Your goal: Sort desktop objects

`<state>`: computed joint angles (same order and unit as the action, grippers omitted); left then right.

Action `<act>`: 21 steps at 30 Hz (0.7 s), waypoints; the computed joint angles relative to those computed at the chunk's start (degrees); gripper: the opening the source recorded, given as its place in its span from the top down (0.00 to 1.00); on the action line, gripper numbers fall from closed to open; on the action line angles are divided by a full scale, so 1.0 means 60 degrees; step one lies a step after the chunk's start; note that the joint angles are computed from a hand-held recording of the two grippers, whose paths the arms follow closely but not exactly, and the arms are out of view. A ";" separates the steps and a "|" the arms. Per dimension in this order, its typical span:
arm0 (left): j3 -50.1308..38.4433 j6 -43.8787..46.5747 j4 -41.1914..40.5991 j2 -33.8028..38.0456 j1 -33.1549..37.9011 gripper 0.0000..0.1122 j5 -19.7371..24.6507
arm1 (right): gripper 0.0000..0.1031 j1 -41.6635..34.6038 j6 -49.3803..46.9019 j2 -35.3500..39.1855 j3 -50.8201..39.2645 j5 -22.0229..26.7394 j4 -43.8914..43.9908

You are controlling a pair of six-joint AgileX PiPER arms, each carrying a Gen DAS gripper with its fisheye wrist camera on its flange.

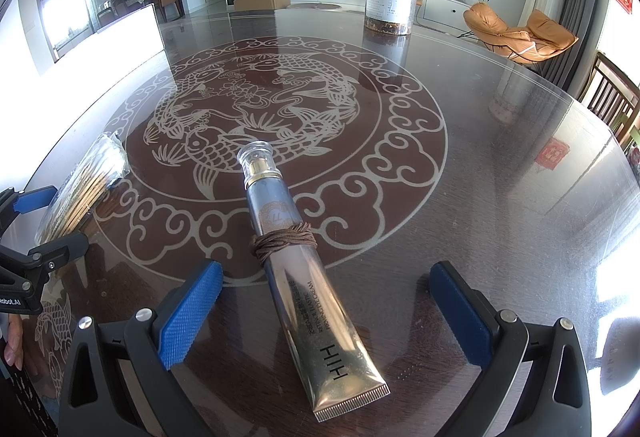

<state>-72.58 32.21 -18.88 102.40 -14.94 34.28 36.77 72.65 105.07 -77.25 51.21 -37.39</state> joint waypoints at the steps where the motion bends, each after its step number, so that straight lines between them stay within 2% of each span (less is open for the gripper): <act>1: -0.0004 -0.0003 0.0004 0.0003 -0.0002 0.08 0.0001 | 0.00 -0.0004 -0.0002 -0.0001 0.0003 -0.0001 0.0000; 3: -0.0016 0.0033 -0.0012 0.0011 0.0002 0.08 0.0017 | 0.00 -0.0011 -0.0006 -0.0014 0.0017 -0.0048 0.0015; 6: -0.0147 0.0749 -0.0293 0.0042 0.0144 0.08 0.0369 | 0.00 -0.0346 -0.1694 0.0096 -0.0437 0.0014 0.1116; 9: -0.1107 0.1772 -0.0408 0.0522 0.0345 0.08 0.1592 | 0.01 -0.0599 -0.3921 0.0485 -0.1523 0.0897 0.2275; 12: -0.2926 0.1507 0.0349 0.1457 0.0325 0.08 0.3211 | 0.06 -0.0880 -0.5871 0.1133 -0.2837 0.1855 0.3312; 15: -0.4407 0.0900 0.0959 0.2215 0.0245 0.08 0.4369 | 0.21 -0.1264 -0.6498 0.1440 -0.3561 0.2324 0.4126; 16: -0.4581 0.0951 0.1021 0.2311 0.0227 0.08 0.4508 | 0.28 -0.1391 -0.6528 0.1502 -0.3724 0.2441 0.4334; 19: -0.4790 0.1156 0.1018 0.2412 0.0212 0.08 0.4713 | 0.39 -0.1565 -0.6420 0.1519 -0.3869 0.2603 0.4575; 20: -0.4684 0.1256 0.0926 0.2345 0.0234 0.11 0.4629 | 0.45 -0.1537 -0.6401 0.1544 -0.3919 0.2691 0.4496; 21: -0.4453 0.1439 0.0734 0.2192 0.0278 0.22 0.4426 | 0.50 -0.1521 -0.6406 0.1500 -0.3892 0.2682 0.4482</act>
<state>-99.30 40.84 -14.48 115.55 -13.27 60.83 27.64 34.21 114.07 -100.60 67.31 -10.50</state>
